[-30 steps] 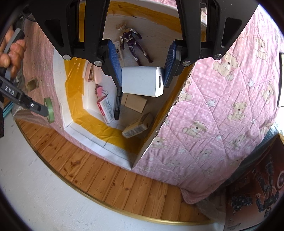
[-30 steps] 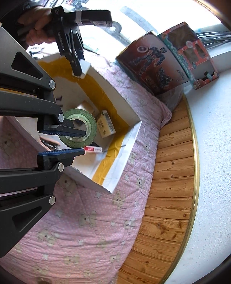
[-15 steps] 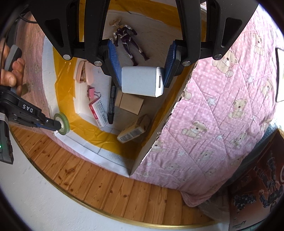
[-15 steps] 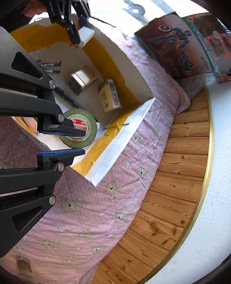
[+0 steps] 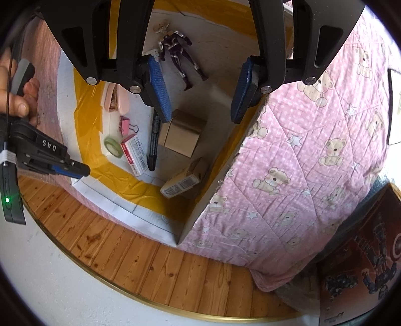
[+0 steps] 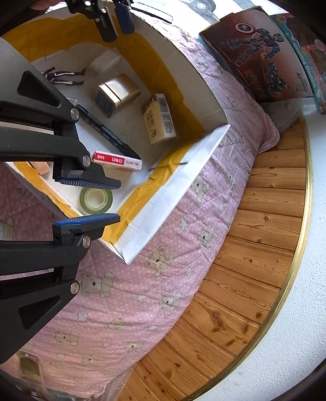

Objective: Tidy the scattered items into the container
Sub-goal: 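Lower the charger and tape roll into the box and open both tools, then withdraw both open tools from the box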

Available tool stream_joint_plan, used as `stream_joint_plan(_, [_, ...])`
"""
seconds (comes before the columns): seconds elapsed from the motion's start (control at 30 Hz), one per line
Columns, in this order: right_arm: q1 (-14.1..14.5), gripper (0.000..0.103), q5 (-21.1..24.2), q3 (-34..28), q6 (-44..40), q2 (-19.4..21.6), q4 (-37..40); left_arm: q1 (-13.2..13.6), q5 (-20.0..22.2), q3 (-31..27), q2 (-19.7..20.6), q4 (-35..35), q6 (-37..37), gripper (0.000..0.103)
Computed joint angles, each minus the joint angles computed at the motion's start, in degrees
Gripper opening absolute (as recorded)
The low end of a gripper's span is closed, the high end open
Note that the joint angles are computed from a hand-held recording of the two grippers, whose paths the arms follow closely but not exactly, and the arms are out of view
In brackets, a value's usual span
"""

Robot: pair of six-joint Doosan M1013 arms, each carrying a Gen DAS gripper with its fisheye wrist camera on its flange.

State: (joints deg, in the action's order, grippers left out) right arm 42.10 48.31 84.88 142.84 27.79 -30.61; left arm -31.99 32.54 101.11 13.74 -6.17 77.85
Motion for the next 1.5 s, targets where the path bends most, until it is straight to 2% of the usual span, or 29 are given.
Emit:
stream_joint_plan(0.5, [0.8, 0.030, -1.1, 0.9, 0.7, -1.1, 2.9, 1.1, -1.9, 0.5, -0.9, -6.1, 3.8, 0.054])
stream_joint_plan(0.67, [1.5, 0.031, -1.1, 1.5, 0.5, -1.8, 3.7, 0.4, -3.8, 0.9, -1.5, -1.8, 1.3, 0.054])
stream_joint_plan(0.9, [3.2, 0.043, -0.8, 2.6, 0.1, -3.3, 4.4, -0.5, -5.5, 1.4, -2.4, 1.0, -0.6, 0.054])
stream_joint_plan(1.13, [6.0, 0.046, 0.3, 3.8, -1.5, -4.7, 6.0, -1.4, -6.4, 2.3, -4.2, 1.9, -1.4, 0.054])
stream_joint_plan(1.33, [9.3, 0.052, 1.8, 4.2, -2.6, -5.6, 6.0, -3.3, -7.8, 4.3, -6.7, 8.2, -5.7, 0.054])
stream_joint_plan(1.5, [12.0, 0.053, 2.0, 4.6, -3.2, -6.0, 6.0, -3.9, -8.2, 5.8, -8.5, 6.9, -6.0, 0.054])
